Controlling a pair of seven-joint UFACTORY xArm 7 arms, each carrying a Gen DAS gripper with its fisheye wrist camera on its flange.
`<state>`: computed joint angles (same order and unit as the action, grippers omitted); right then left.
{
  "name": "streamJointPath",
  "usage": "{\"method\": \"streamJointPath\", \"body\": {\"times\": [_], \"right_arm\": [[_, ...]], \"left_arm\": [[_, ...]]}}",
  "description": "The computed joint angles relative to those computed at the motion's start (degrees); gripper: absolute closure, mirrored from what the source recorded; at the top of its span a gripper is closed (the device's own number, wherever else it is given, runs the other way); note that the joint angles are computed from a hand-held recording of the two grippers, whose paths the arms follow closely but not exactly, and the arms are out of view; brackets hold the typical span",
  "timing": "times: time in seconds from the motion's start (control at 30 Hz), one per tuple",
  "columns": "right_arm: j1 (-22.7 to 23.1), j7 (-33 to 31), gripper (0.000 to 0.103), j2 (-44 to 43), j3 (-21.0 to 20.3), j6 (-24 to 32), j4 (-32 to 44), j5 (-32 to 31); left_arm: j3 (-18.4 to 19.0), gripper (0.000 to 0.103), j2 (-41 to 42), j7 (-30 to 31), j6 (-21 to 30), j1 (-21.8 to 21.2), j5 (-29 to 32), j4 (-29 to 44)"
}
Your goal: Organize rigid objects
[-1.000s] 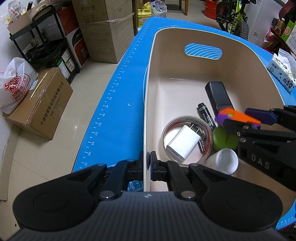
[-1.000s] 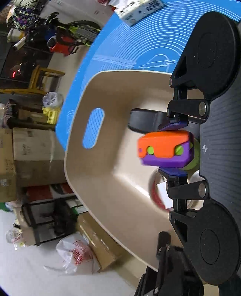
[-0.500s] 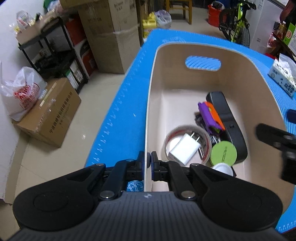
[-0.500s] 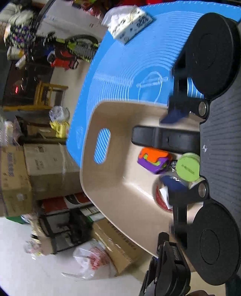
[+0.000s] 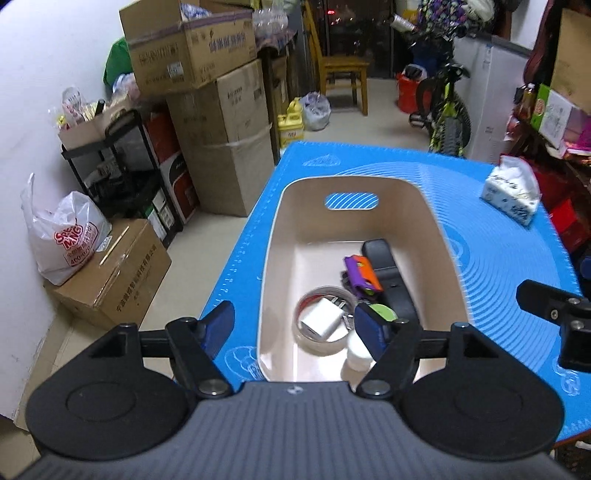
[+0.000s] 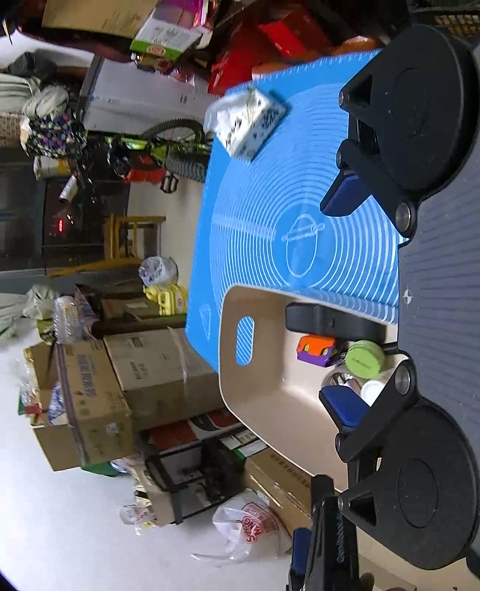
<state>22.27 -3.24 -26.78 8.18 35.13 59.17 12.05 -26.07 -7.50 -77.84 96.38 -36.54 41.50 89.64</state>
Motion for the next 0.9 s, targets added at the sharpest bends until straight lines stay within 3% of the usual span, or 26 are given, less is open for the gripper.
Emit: {"method": "streamJointPath", "body": {"times": [0.13,0.43,0.6,0.9], "right_arm": [[-0.4,-0.7,0.002,-7.1,-1.8,2.3,-3.0,0.3],[-2.5,-2.4,0.002,-20.2,-5.0,7.3,-9.2,0.7],[-3.7,-3.2,0.002,-27.4,-6.7,8.4,-13.9,0.9],[-6.0,-4.9,0.002,-40.3,-7.9,10.5,-22.2,0.1]], "left_arm": [[-2.7,0.031,4.1,-2.1,5.4,-3.5,3.5,5.5],[-2.9,0.031,14.2,-4.4,14.0,-16.5,12.3,17.5],[-1.1,0.031,18.2,-6.7,16.5,-22.9,14.9,21.1],[3.1,0.031,20.4,-11.9,17.8,-31.3,12.9,20.6]]}}
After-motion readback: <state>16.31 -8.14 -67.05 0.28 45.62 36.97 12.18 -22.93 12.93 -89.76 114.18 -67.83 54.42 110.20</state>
